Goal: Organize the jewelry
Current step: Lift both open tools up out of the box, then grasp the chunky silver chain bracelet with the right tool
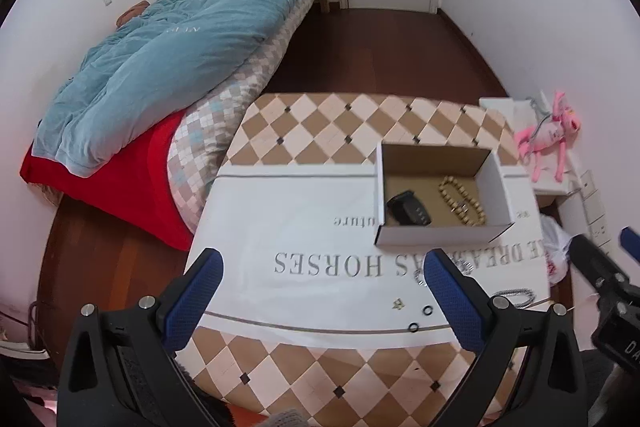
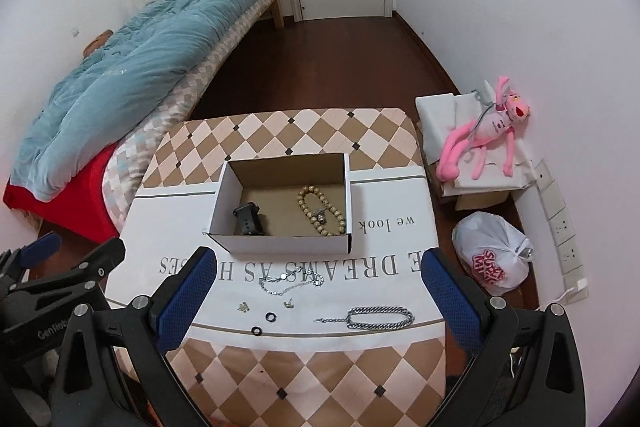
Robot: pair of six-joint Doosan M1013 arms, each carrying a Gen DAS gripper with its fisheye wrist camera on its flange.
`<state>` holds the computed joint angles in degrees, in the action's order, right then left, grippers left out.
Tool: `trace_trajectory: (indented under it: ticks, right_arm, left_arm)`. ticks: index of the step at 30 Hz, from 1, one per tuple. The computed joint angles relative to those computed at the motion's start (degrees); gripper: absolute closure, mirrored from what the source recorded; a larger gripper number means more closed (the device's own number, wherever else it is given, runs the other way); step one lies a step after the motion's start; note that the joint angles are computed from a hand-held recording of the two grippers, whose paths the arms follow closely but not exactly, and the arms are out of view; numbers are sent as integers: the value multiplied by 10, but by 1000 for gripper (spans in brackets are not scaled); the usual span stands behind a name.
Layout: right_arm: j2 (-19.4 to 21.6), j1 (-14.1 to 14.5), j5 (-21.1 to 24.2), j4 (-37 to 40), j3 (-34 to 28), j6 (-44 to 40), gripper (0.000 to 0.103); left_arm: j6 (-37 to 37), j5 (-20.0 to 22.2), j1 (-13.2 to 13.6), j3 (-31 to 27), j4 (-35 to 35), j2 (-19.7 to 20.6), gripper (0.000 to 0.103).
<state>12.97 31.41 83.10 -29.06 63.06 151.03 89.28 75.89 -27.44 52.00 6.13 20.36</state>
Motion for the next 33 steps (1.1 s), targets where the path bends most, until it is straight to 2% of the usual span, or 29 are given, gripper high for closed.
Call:
trace_trajectory:
  ticks: [2,7,9,11,13,19,24,25,26,28,33]
  right_arm:
    - [-6,0,-1,-1,23,11,0]
    - [-29,-22,-10,57,88,59,0]
    - [-40,-29,-18,73,117,82,6]
    - [-47,-38,-19,94,144,102,22]
    - [-55,-49,-26,115,172,122,28]
    - [-61,-70,-40,153,226,144,33]
    - [-50,-66,-36,134,227,122,53]
    - [-48,-65,-33,129,225,119,61]
    - [-44,-62,-25,120,220,113,77]
    - [-40,-61,-30,121,216,102,94]
    - [-43,-55,-61,133,220,92,95]
  left_arm:
    - [2,4,-2,12,5,0,0]
    - [-2,16,-4,44,1,3,0]
    - [-4,20,-6,58,3,5,0]
    - [-5,26,-8,68,8,8,0]
    - [-7,31,-10,78,11,10,0]
    - [-2,47,-14,105,11,12,0]
    - [6,51,-16,121,4,9,0]
    - [8,52,-16,121,1,9,0]
    - [9,53,-18,122,-1,9,0]
    - [13,55,-19,126,-12,8,0]
    - [21,53,-26,137,-30,4,1]
